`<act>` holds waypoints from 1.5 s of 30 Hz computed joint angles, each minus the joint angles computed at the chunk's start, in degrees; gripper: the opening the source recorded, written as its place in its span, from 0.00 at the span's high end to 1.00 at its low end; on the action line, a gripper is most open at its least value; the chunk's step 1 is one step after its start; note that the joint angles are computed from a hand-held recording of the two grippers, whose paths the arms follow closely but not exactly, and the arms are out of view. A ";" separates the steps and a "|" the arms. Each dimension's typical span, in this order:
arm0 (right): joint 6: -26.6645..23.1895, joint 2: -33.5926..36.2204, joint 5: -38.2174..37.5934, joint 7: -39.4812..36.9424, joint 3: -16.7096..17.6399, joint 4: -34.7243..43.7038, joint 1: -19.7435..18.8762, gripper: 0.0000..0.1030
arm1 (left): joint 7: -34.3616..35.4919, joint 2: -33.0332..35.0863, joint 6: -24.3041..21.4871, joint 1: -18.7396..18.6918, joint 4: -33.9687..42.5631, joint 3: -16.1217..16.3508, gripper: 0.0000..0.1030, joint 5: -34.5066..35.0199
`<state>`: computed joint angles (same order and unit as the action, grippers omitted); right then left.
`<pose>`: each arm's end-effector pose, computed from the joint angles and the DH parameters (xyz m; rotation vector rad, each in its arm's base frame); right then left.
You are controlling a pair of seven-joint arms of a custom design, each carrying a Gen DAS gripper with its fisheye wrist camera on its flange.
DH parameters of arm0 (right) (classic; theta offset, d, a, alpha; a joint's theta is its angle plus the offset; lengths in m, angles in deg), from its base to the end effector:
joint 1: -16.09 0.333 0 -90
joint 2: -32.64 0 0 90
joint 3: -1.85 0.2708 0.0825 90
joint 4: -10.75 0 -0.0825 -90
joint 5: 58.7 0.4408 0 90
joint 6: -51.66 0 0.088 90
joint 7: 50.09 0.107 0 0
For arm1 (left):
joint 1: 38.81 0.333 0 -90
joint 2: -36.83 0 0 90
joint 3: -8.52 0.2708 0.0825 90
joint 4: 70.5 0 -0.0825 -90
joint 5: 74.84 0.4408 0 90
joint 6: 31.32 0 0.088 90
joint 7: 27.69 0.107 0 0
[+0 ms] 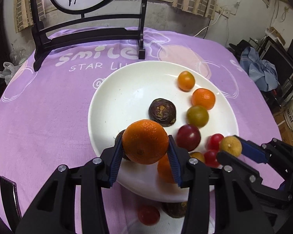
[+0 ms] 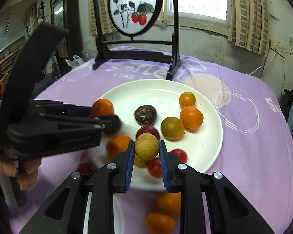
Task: Organize fruits
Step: 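Place the mandarin and yellow-green fruit on the white plate, opening both tools, then grasp a red tomato with the left tool while the right tool grasps an orange tomato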
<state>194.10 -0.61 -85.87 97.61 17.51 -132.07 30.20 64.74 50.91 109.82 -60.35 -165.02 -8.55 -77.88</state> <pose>0.4313 0.2501 0.4817 -1.6230 1.9593 -0.7333 0.5730 -0.4365 0.4775 -1.2654 2.5680 -0.8333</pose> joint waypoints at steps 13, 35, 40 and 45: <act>-3.68 -13.47 3.57 6.25 1.85 -10.24 2.65 0.52 | 1.84 -13.25 8.45 1.95 -15.97 0.40 0.13 -6.83; -15.86 -12.12 8.51 12.83 3.82 -11.29 10.77 0.42 | 5.43 -23.60 11.10 1.25 -31.98 4.24 0.08 -10.09; -14.55 -6.60 6.18 10.97 2.62 -7.56 9.28 0.38 | 7.08 -23.68 10.35 1.32 -31.91 3.88 0.08 -11.86; -13.32 -5.61 4.73 11.70 2.34 -7.14 8.45 0.41 | 7.25 -23.65 10.76 1.28 -32.08 3.50 0.08 -11.42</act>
<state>180.79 -6.23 -81.14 109.31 19.85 -139.21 38.65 72.00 27.26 120.58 -59.06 -197.09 -5.05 -89.30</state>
